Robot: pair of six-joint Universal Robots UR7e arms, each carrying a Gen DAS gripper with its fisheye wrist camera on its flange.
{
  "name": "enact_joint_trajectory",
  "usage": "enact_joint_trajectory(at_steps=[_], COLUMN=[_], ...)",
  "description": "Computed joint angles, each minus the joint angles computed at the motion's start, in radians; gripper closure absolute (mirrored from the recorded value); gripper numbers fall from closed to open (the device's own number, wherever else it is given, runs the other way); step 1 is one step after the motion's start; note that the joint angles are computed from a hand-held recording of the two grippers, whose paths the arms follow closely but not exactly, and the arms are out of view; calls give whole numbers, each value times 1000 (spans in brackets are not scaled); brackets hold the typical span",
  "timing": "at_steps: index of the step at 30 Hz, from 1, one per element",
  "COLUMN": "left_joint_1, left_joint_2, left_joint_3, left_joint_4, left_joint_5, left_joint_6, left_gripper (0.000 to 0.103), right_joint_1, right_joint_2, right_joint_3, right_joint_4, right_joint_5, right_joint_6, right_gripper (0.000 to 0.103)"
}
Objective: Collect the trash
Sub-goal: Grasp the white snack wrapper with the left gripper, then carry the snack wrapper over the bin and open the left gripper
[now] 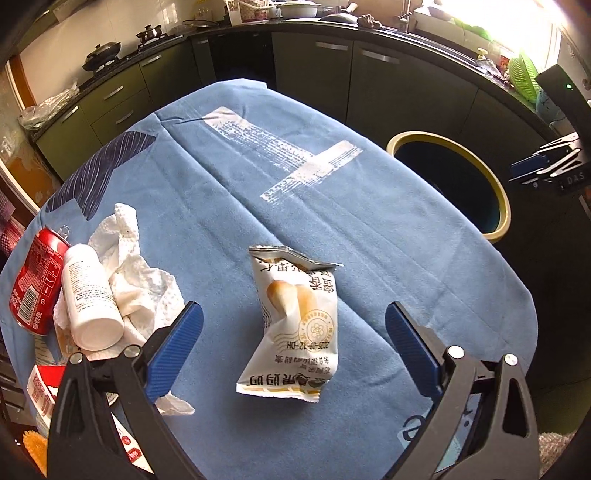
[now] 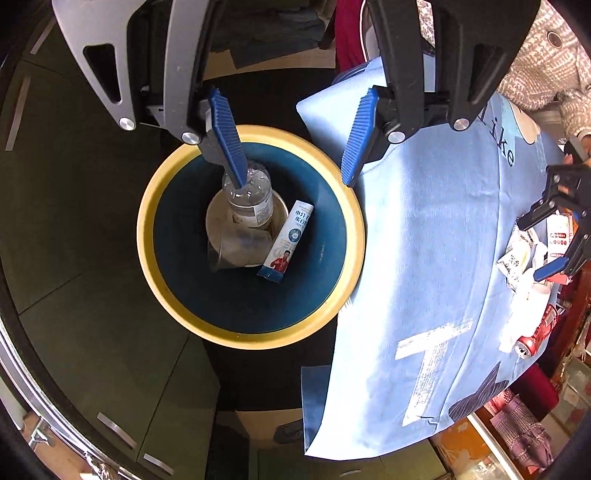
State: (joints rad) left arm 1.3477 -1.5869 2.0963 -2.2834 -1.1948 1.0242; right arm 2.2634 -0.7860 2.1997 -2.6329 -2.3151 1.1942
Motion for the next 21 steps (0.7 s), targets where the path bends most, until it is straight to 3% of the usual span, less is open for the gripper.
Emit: enact_joint_trajectory(at_steps=[9, 11, 21], left_joint_1=[7, 5, -34], left_joint_2=[37, 33, -31], left_joint_3=[-20, -19, 5], left_joint_4=[43, 52, 92], left_joint_5=[19, 17, -11], left_joint_6=[-34, -31, -10], left_gripper=[48, 60, 63], right_joint_1=[-3, -2, 20], right_joint_2=[-5, -7, -20], right_joint_3=[47, 52, 75], right_joint_4=[-76, -80, -100], right_joint_5=[-2, -3, -13], right_joint_6=[0, 5, 22], right_gripper=[50, 50, 49])
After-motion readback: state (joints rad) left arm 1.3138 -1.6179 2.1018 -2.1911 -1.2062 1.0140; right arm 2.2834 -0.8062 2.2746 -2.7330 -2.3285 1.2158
